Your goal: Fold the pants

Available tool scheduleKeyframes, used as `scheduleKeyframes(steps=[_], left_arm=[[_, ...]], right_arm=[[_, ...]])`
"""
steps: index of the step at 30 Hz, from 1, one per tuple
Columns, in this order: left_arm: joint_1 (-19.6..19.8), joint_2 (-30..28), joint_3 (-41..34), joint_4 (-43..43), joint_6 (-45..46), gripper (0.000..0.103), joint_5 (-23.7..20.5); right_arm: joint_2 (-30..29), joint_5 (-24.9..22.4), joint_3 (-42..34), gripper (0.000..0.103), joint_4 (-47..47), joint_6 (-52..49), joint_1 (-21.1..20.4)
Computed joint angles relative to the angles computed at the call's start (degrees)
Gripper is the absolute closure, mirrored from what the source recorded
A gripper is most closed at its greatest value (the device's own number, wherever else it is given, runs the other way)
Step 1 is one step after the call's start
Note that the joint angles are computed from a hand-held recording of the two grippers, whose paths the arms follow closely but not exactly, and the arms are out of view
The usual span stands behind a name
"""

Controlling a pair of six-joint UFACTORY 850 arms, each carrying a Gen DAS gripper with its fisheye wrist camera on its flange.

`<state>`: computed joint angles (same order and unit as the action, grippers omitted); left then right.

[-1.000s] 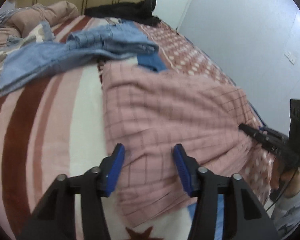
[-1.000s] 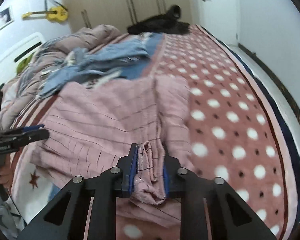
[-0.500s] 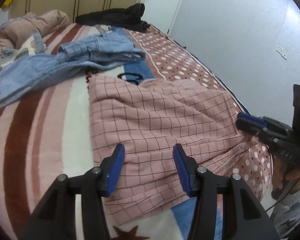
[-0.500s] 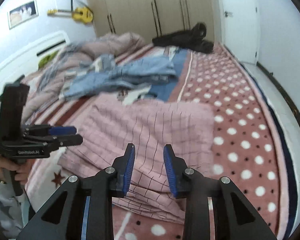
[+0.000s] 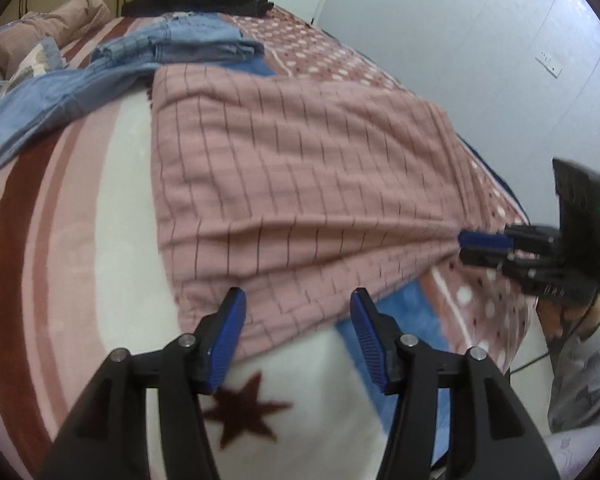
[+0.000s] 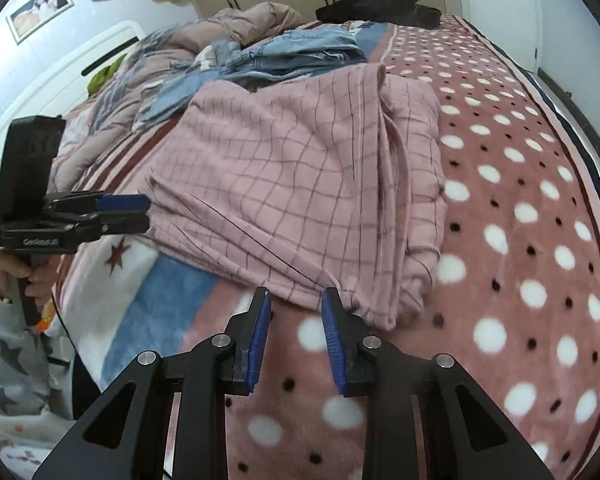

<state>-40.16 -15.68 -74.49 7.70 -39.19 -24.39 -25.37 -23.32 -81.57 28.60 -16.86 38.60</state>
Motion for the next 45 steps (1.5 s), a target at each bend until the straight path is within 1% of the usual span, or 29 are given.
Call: scheduleKeyframes(steps=[1,3,5,7,9,10,11,12,13,14,16,18,20,22,24,26,29,30,31,32,33,34,35,37,38,41,43,44,45], left_arm=[[-0.09,0.43,0.36,0.17,-0.16,0.053,-0.09],[-0.07,1.82,1.31,1.38,-1.48,0.052,1.35],[0.24,2.79,1.33,5.45,-5.52,0.048,2.79],[0.67,2.98,0.53,10.25,-10.6,0.046,2.76],[1.27,2.38,-0.75,12.44,-12.95,0.046,2.91],[1.96,1.8,-1.58,10.92,-11.48,0.046,3.53],[2.77,1.23,-2.16,6.99,-7.8,0.047,4.46],[3.71,0.32,-2.64,1.0,-2.34,0.047,6.1],[4.43,-0.06,-2.6,-5.0,3.1,0.05,7.0],[5.05,-0.88,-2.93,-10.99,8.24,0.054,7.31],[6.15,-2.17,-3.68,-22.99,19.77,0.076,5.3],[6.21,-2.06,-3.01,-29.27,27.12,0.077,3.73],[5.48,-1.47,-2.15,-29.2,28.47,0.077,2.27],[5.19,-0.84,-1.1,-29.48,29.1,0.077,1.17],[5.14,-0.14,0.19,-30.32,29.29,0.078,0.61],[4.92,0.17,1.07,-28.64,27.45,0.077,-0.06],[4.71,0.83,2.01,-28.73,26.81,0.077,0.9],[4.66,1.14,2.09,-28.17,26.25,0.074,1.27],[4.53,1.73,2.15,-26.88,25.11,0.063,1.99],[4.5,2.25,2.23,-25.82,24.28,0.056,2.85],[4.3,2.76,2.13,-22.49,21.2,0.044,3.95],[4.08,3.02,1.66,-16.76,15.94,0.04,4.73],[3.84,3.04,1.09,-10.76,10.24,0.04,4.7],[3.85,2.15,-0.9,0.0,-0.8,0.04,3.71],[4.14,1.28,-2.2,3.89,-5.49,0.039,2.92],[4.91,-1.5,-5.59,10.92,-13.91,0.039,0.51],[5.26,-3.84,-8.24,14.5,-17.67,0.04,-2.29],[5.55,-4.91,-9.21,14.78,-18.36,0.04,-2.99],[5.8,-5.53,-9.54,14.29,-18.31,0.04,-2.96]], right_arm=[[0.08,-0.31,-0.36,0.082,-0.85,0.77,0.11],[0.48,-0.14,-0.96,0.081,-0.43,0.23,0.23],[1.02,1.34,-1.22,0.078,2.25,-2.23,0.24],[0.58,1.94,-3.0,0.078,4.77,-4.27,0.05],[-1.1,1.92,-5.96,0.078,5.83,-4.78,0.16],[-2.61,1.37,-8.09,0.078,6.7,-5.46,0.33],[-3.8,0.72,-9.48,0.078,7.58,-6.2,0.46],[-5.69,-0.66,-11.52,0.078,9.17,-7.37,0.61],[-7.94,-2.62,-14.25,0.078,10.2,-7.91,0.84],[-9.48,-3.95,-15.84,0.078,11.89,-9.56,0.93],[-12.21,-6.53,-18.91,0.078,13.66,-11.42,1.38],[-13.4,-8.37,-19.68,0.078,16.47,-14.25,1.61],[-13.6,-10.31,-19.2,0.077,20.0,-18.03,1.65],[-13.65,-11.85,-18.82,0.077,21.34,-20.92,1.96],[-13.85,-12.15,-18.67,0.077,19.55,-20.08,2.34],[-13.94,-12.21,-18.37,0.077,19.46,-19.95,2.49],[-13.71,-12.13,-17.85,0.08,19.48,-19.32,2.3],[-13.43,-12.22,-17.58,0.08,19.91,-19.37,2.11],[-12.9,-11.91,-17.26,0.079,19.46,-19.01,1.98],[-12.69,-11.48,-17.46,0.077,18.65,-18.51,1.88],[-12.03,-10.12,-17.36,0.066,17.2,-17.71,1.77],[-11.1,-7.94,-17.02,0.051,15.06,-16.08,1.55],[-9.92,-6.17,-15.92,0.046,14.16,-15.38,1.25],[-8.75,-2.95,-15.74,0.046,11.46,-12.01,0.12],[-8.72,-2.05,-16.33,0.046,9.26,-9.04,-0.47],[-9.81,1.43,-19.58,0.045,-7.1,7.38,-1.38],[-12.47,0.09,-23.77,0.041,-19.09,17.78,-1.81],[-14.04,-1.64,-26.15,0.041,-22.76,20.82,-1.92],[-15.07,-2.78,-27.47,0.041,-24.04,21.74,-2.02]])
